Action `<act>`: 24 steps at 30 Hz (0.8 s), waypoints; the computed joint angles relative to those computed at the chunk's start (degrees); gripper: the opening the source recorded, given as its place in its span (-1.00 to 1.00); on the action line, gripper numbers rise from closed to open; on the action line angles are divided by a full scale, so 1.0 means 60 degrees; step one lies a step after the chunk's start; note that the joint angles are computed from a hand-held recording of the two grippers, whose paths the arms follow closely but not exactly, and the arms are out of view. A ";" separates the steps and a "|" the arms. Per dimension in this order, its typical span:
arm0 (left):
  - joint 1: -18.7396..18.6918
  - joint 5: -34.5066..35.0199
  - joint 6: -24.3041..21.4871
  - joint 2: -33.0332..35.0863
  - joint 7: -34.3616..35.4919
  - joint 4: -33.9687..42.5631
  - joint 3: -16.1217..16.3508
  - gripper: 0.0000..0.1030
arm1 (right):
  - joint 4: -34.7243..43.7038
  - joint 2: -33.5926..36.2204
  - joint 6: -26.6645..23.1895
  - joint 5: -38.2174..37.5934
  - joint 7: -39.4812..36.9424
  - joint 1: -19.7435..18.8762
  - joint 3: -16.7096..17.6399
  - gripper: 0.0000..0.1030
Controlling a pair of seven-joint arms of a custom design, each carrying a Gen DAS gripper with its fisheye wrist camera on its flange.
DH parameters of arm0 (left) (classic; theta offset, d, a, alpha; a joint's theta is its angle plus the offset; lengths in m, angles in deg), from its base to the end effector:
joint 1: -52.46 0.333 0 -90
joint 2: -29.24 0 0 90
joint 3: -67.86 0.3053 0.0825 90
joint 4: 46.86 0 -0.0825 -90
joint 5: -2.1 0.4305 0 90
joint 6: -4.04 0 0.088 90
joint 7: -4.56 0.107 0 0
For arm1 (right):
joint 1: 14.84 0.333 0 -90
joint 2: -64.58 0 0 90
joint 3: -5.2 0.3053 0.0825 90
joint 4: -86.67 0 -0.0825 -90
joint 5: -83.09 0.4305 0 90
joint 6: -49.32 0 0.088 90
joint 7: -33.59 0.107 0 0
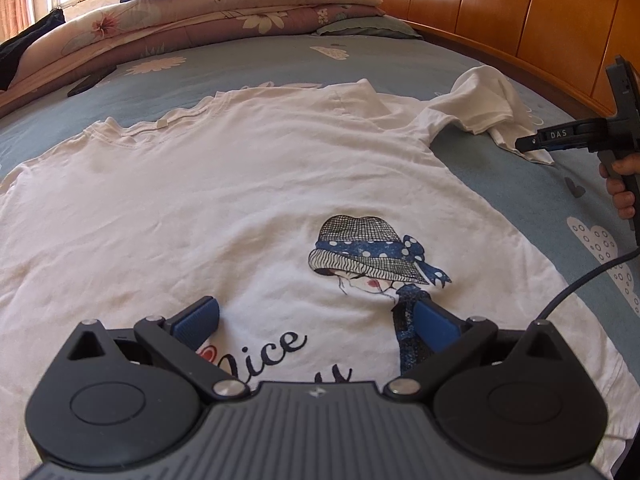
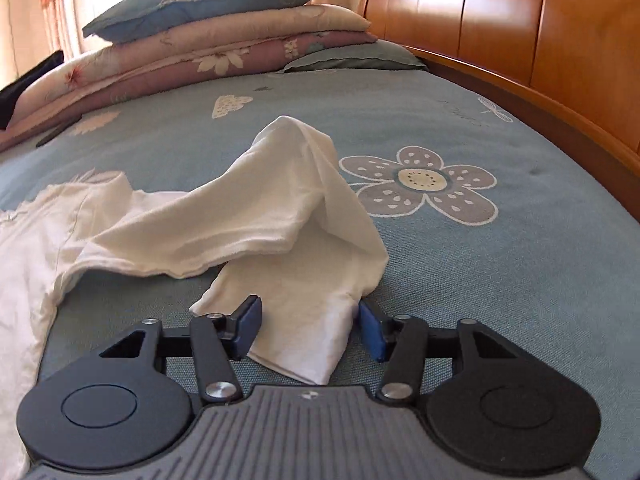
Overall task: Fold clothes
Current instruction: 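Grasp the sleeve cuff with the right gripper, lay it flat, release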
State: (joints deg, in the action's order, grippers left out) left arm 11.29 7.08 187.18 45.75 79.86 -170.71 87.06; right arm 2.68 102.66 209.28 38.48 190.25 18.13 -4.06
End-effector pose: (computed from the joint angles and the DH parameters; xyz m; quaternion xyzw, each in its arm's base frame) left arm 0.5892 -0.2534 0.3135 -0.5632 0.7371 -0.3055 0.2149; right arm 0.6985 0.3705 0.3240 -0.6382 0.6555 -0.2770 0.2938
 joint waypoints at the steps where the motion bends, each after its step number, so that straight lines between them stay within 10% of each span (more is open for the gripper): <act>1: -0.0051 0.0018 0.0026 0.0016 -0.0023 0.0001 0.0054 0.99 | -0.0031 -0.0060 -0.0070 0.0087 -0.0110 -0.0045 0.0080 -0.41; 6: 0.0018 -0.0132 0.0114 0.0009 0.0152 -0.0040 -0.0031 0.99 | -0.0634 -0.0405 0.0503 -0.1130 0.2601 0.0909 -0.1340 -0.77; 12: -0.0219 -0.0322 0.0130 0.0056 0.0261 -0.0027 0.0181 0.99 | -0.0511 -0.0341 -0.3609 -0.3844 0.7791 0.3026 -0.3122 -0.62; 22: -0.0494 -0.0643 0.0185 0.0084 0.0460 -0.0051 0.0403 0.99 | -0.2412 -0.1853 -0.0430 -0.6294 1.3394 0.1883 -0.2805 -0.36; 24: -0.0522 -0.0714 0.0207 0.0087 0.0527 -0.0062 0.0419 0.99 | -0.2538 -0.1985 -0.0278 -0.5781 1.2929 0.1451 -0.2415 -0.24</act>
